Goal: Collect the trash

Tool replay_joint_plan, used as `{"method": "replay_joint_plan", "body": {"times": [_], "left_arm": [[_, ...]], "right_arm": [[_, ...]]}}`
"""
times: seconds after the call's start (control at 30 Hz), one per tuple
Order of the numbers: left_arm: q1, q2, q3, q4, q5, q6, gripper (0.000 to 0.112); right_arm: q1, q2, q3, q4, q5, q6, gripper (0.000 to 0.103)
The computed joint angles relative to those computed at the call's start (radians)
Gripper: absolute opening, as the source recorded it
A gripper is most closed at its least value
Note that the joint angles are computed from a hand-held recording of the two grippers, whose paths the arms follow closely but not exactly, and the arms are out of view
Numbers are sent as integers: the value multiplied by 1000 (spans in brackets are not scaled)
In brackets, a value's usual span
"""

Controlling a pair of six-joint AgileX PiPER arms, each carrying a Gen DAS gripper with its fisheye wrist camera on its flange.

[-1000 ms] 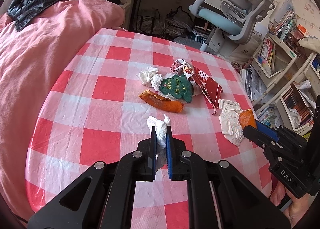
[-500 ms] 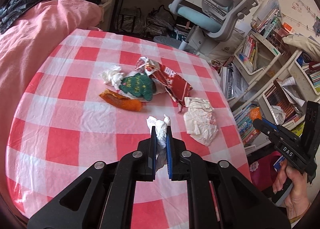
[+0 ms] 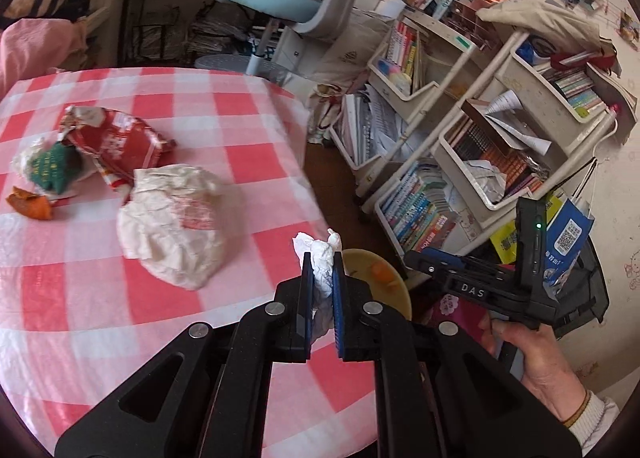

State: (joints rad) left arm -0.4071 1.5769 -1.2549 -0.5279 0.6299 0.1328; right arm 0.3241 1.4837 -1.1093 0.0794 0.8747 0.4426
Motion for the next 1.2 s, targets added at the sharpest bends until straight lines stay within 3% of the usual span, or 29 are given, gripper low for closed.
{"method": "replay_joint_plan", "body": {"times": [0.17, 0.27, 0.33, 0.37, 0.43, 0.47, 0.7, 0.87, 0.9, 0.97, 1.07, 1.2], "left_arm": [[-206, 182, -166, 156, -38, -211, 8], [-296, 316, -317, 264, 0, -336, 11], [-327, 353, -377, 322, 34, -387, 30], [-341, 343, -376, 376, 30, -428, 37], [-354, 295, -332, 502, -10, -519, 63], [-354, 262, -303, 580, -17, -578, 66], [-186, 21, -122, 731, 36, -673, 79], [37, -153, 103, 763, -54, -675, 84], [84, -165, 139, 776, -62, -689, 84], [175, -139, 116, 729, -2, -648, 84], [270, -178, 149, 662, -61, -586, 84], [350, -186, 166, 598, -71, -467, 85]], "right_arm": [[-90, -122, 65, -24, -79, 118, 56], [-88, -158, 74, -97, -116, 211, 59], [-78, -170, 74, -133, -135, 253, 60], [-75, -170, 73, -142, -144, 259, 60], [-60, -163, 67, -163, -164, 272, 63], [-55, -157, 62, -163, -171, 268, 64], [56, -84, -18, -206, -186, 271, 67], [132, -27, -72, -251, -182, 326, 69], [146, -12, -86, -262, -178, 335, 69], [176, 18, -117, -287, -167, 361, 70], [216, 62, -160, -316, -161, 384, 71], [271, 129, -230, -340, -148, 404, 73]]}}
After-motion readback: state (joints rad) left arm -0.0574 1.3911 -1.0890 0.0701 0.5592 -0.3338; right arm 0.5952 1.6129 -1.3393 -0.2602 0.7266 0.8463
